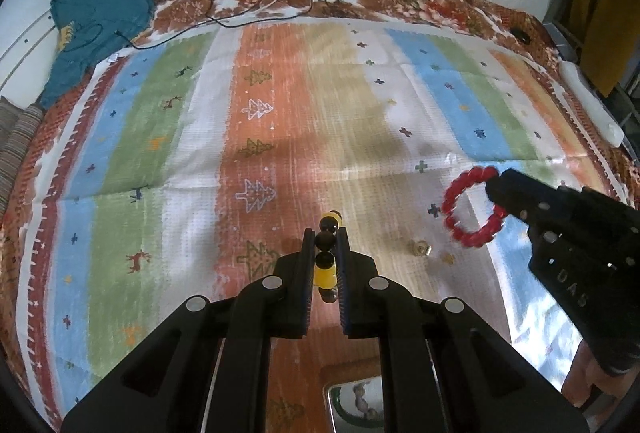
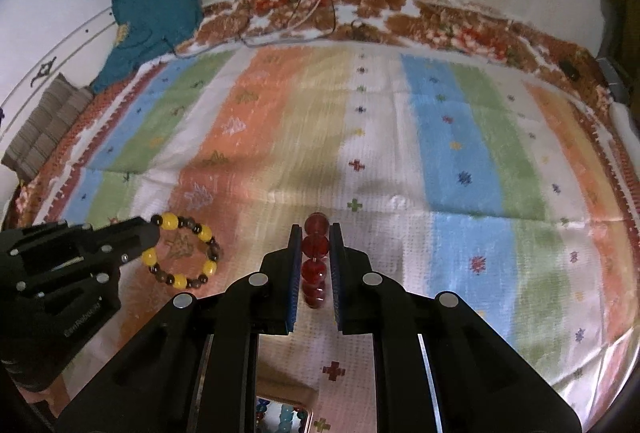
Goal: Organize jewelry
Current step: 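Lift both held bracelets and carry them over the silver tin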
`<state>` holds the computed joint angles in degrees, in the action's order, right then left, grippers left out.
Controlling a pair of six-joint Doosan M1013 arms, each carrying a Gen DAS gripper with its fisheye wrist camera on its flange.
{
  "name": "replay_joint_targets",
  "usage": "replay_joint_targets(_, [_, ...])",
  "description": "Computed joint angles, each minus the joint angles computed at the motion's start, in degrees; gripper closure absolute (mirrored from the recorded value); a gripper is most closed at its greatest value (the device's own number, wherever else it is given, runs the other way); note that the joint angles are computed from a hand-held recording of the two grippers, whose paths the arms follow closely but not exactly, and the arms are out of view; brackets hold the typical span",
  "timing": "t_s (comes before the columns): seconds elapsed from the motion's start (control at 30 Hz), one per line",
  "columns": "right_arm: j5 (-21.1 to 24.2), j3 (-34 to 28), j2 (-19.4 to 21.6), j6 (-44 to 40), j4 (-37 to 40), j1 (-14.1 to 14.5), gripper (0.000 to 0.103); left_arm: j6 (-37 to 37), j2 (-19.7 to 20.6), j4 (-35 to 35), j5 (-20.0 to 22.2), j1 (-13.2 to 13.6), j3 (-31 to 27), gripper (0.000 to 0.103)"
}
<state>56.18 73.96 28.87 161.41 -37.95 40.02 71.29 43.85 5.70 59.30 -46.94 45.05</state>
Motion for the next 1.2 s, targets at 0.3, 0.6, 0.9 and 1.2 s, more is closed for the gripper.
replay_joint_targets(0.3, [-0.92,1.5,-1.68,2.29,-2.25,1.62,0.089,-0.24,-3.94,-0.5,-4.96,-0.3,4.95,0.094])
replay_joint_targets(0.6, [-0.73,2.24,-2.59,3.01,-4.44,3.26,0.089,0.91,-7.19,-2.19,-8.91,-0.74,9.29,0.094])
replay_joint_targets(0.9, [0.86,2.81,-3.04,3.92,-7.19,4.76,0.089,0.53,-9.35,1.47,-11.06,-1.96,12.27,0.094])
replay_joint_targets(1.2, [0.76,3.94,-3.97,5.84,-8.99,5.91,0.089,0.59,-10.97,2.1,-12.28,-2.42,14.68,0.093])
